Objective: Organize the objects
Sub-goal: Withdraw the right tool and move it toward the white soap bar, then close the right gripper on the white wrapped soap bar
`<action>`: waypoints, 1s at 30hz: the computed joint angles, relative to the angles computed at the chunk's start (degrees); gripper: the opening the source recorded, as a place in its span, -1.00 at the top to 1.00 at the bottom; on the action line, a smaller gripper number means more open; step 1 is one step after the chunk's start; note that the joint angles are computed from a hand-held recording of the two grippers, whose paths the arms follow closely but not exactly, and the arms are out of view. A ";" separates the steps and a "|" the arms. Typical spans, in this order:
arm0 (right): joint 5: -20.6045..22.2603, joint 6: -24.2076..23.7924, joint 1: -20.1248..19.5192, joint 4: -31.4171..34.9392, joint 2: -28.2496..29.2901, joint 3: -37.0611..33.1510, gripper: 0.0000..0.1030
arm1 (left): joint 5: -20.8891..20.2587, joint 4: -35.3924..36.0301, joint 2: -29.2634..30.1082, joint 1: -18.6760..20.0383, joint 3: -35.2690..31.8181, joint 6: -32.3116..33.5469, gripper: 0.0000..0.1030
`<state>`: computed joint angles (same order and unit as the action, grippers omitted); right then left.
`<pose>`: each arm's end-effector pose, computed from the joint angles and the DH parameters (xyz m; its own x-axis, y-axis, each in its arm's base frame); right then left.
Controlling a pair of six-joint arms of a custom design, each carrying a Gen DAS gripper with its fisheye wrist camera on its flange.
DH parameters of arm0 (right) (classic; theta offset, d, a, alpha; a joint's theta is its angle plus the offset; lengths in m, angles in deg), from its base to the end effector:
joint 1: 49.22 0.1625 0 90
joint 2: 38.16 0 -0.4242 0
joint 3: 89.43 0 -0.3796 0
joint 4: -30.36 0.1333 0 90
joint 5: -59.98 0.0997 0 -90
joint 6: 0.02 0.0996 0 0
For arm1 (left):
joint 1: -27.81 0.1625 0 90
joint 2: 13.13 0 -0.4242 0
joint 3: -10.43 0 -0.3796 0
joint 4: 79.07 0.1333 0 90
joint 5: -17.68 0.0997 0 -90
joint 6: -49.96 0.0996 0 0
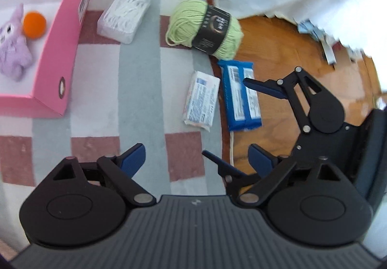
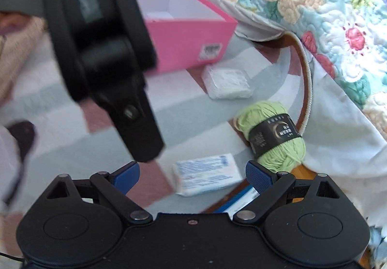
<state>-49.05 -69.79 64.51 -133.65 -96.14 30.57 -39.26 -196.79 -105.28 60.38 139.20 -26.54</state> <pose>0.3016 -0.4355 0.1155 0.0607 -0.9503 0.3052 -0.9737 0.0109 0.2274 -0.2145 -0.3596 0.2621 -0.8983 -0.3417 -0.2763 -0.1752 0.8551 -0.4879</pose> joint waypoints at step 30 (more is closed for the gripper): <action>3.14 3.99 -5.26 -2.15 6.07 -3.20 -0.73 | 5.49 -27.95 9.43 6.77 8.80 -0.60 0.40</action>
<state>-45.90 -65.80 59.25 -135.81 -90.08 27.38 -33.78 -224.74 -95.86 67.15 148.00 -27.14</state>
